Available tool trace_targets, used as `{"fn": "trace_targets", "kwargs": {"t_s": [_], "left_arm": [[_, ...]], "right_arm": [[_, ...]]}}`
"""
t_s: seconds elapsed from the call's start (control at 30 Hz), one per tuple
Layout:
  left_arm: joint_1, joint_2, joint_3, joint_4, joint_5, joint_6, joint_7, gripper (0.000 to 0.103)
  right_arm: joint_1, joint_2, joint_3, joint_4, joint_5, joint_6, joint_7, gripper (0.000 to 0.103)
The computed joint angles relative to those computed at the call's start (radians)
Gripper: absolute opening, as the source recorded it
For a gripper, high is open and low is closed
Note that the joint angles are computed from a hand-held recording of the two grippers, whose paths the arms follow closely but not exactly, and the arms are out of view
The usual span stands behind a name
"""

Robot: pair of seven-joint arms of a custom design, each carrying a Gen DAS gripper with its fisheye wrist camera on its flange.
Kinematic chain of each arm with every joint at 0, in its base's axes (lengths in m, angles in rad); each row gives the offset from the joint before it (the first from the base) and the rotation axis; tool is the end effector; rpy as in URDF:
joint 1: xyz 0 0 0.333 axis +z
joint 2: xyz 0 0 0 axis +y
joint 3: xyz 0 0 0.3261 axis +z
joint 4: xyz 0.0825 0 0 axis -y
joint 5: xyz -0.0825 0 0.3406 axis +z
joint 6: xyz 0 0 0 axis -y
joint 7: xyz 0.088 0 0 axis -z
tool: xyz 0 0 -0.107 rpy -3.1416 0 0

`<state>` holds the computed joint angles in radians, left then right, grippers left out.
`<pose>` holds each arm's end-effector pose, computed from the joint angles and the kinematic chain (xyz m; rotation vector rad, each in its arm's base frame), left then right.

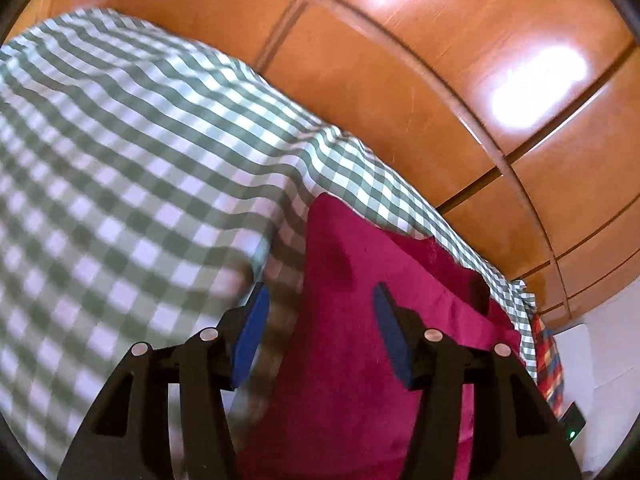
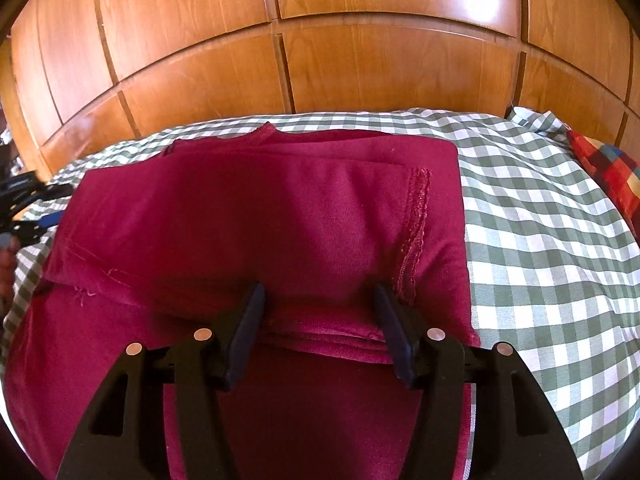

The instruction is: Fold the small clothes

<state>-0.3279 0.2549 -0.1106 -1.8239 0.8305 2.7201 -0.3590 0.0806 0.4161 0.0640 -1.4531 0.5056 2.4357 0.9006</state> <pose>0.5603 -0.2852 0.4923 -2.5031 0.9486 -1.0802 0.6826 0.0915 0.5344 -2.1181 1.2454 -0.3245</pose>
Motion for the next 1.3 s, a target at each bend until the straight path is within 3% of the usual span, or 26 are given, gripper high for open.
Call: {"fn": "trace_targets", "kwargs": {"t_s": [0.03, 0.1, 0.13, 0.2, 0.27, 0.3, 0.37, 0.5, 0.57, 0.67, 0.77, 0.8, 0.87, 0.97, 1.0, 1.07, 1.27, 1.3], "left_arm": [[0.012, 0.020, -0.004, 0.014, -0.019, 0.025, 0.023, 0.053], [0.037, 0.054, -0.015, 0.038, -0.086, 0.066, 0.087, 0.039], [0.028, 0.061, -0.011, 0.051, -0.096, 0.065, 0.097, 0.026], [-0.044, 0.058, 0.045, 0.090, -0.031, -0.011, 0.056, 0.015], [-0.075, 0.074, 0.022, 0.162, 0.056, -0.177, 0.050, 0.015], [-0.108, 0.106, 0.022, 0.229, 0.038, -0.301, 0.126, 0.015], [-0.112, 0.178, 0.002, 0.335, -0.013, -0.458, 0.253, 0.015], [-0.133, 0.260, 0.014, 0.428, -0.036, -0.555, 0.334, 0.024], [-0.157, 0.295, 0.022, 0.507, -0.050, -0.647, 0.378, 0.030], [-0.193, 0.292, 0.034, 0.545, -0.048, -0.737, 0.380, 0.035], [-0.236, 0.221, 0.027, 0.484, 0.005, -0.747, 0.314, 0.033], [-0.228, 0.183, -0.002, 0.429, 0.036, -0.733, 0.282, 0.033], [-0.259, 0.169, -0.009, 0.413, 0.069, -0.719, 0.300, 0.033], [-0.269, 0.251, -0.039, 0.508, 0.009, -0.806, 0.437, 0.035], [-0.276, 0.260, -0.022, 0.503, -0.042, -0.800, 0.455, 0.035], [-0.255, 0.238, -0.035, 0.440, -0.032, -0.749, 0.404, 0.035], [-0.289, 0.250, -0.029, 0.503, -0.052, -0.836, 0.423, 0.035], [-0.297, 0.237, -0.031, 0.489, -0.046, -0.834, 0.405, 0.039]], "right_arm": [[0.000, 0.000, 0.000, 0.001, 0.000, -0.001, 0.001, 0.056], [0.001, 0.001, 0.000, 0.002, -0.001, 0.000, 0.004, 0.056], [0.002, 0.001, -0.001, 0.001, -0.003, 0.003, 0.005, 0.056], [0.007, 0.000, -0.002, -0.003, -0.008, 0.011, 0.009, 0.056], [0.012, 0.000, -0.004, -0.006, -0.018, 0.019, 0.013, 0.057], [0.014, 0.000, -0.005, -0.007, -0.023, 0.021, 0.015, 0.057], [0.014, 0.000, -0.004, -0.007, -0.026, 0.024, 0.015, 0.057], [0.011, 0.002, -0.001, -0.006, -0.022, 0.023, 0.013, 0.057], [0.008, 0.005, 0.000, 0.000, -0.019, 0.016, 0.013, 0.057], [0.008, 0.005, 0.000, 0.001, -0.020, 0.017, 0.013, 0.057], [0.009, 0.004, 0.000, -0.001, -0.020, 0.019, 0.013, 0.057], [0.009, 0.003, 0.000, -0.002, -0.020, 0.019, 0.013, 0.057], [0.010, 0.002, -0.001, -0.005, -0.023, 0.022, 0.013, 0.057], [0.011, 0.001, -0.001, -0.008, -0.024, 0.025, 0.013, 0.057], [0.012, 0.001, -0.002, -0.008, -0.025, 0.027, 0.014, 0.057], [0.014, 0.000, -0.003, -0.010, -0.030, 0.030, 0.015, 0.057], [0.015, -0.001, -0.003, -0.013, -0.034, 0.033, 0.016, 0.057], [0.015, -0.004, -0.004, -0.016, -0.036, 0.035, 0.016, 0.057]]}}
